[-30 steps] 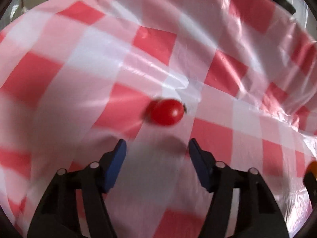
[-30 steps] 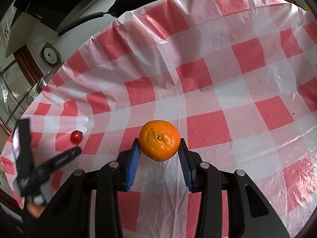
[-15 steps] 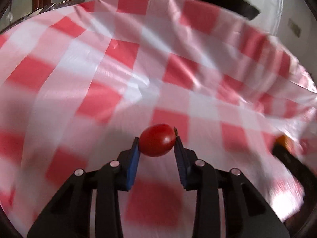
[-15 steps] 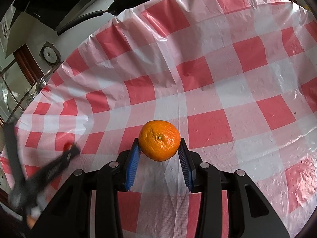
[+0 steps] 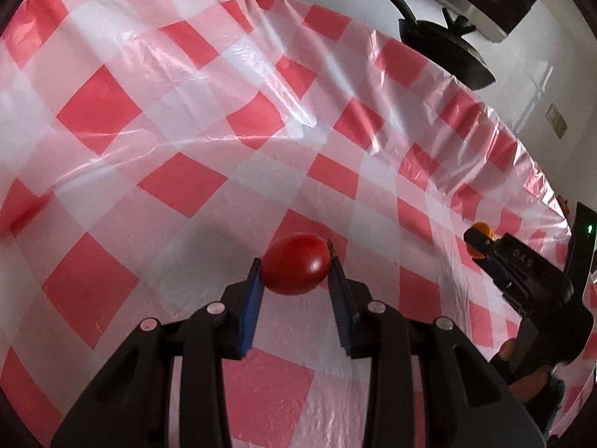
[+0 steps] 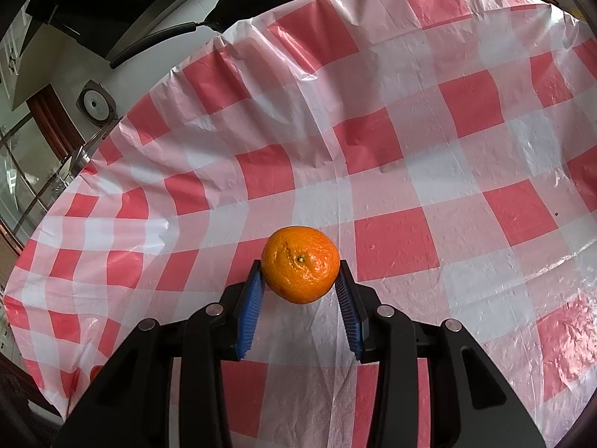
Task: Organize fruits
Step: 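Carry the red tomato and the tangerine over the white box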
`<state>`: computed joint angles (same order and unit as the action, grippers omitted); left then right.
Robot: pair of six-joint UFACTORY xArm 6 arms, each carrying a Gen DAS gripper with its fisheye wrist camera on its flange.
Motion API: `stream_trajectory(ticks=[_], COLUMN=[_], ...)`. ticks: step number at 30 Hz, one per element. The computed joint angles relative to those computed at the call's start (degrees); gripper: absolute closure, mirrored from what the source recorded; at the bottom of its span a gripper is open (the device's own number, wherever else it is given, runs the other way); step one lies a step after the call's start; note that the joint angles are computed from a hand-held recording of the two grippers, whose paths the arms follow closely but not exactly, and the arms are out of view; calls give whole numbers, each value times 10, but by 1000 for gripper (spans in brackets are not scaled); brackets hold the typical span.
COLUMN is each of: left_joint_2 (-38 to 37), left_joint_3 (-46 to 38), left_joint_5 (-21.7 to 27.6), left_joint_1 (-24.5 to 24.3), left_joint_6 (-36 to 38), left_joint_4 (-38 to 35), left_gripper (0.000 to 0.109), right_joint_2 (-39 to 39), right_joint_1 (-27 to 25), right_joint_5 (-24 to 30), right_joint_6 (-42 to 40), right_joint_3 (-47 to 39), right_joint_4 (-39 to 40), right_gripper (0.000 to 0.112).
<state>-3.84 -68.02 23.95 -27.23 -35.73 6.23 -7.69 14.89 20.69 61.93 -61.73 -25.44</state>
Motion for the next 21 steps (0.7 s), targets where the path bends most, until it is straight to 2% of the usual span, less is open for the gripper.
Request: stream_trajectory(ticks=[15, 17, 19, 21], left_joint_2=[9, 10, 10, 3], left_joint_3=[-3, -6, -8, -3], left_joint_5=[-10, -5, -1, 14], left_joint_1=[1, -1, -2, 0], left_joint_6=[4, 6, 35, 44], left_joint_4=[-15, -15, -47, -63], left_gripper=[74, 74, 73, 73], right_joint_2=[3, 6, 7, -1], right_joint_1=[-1, 2, 9, 15], right_joint_5=[-9, -16, -30, -9], right_joint_6=[-40, -79, -165, -191], right_joint_3=[1, 0, 4, 6], right_joint_4=[45, 78, 156, 189], right_gripper=[73, 73, 73, 73])
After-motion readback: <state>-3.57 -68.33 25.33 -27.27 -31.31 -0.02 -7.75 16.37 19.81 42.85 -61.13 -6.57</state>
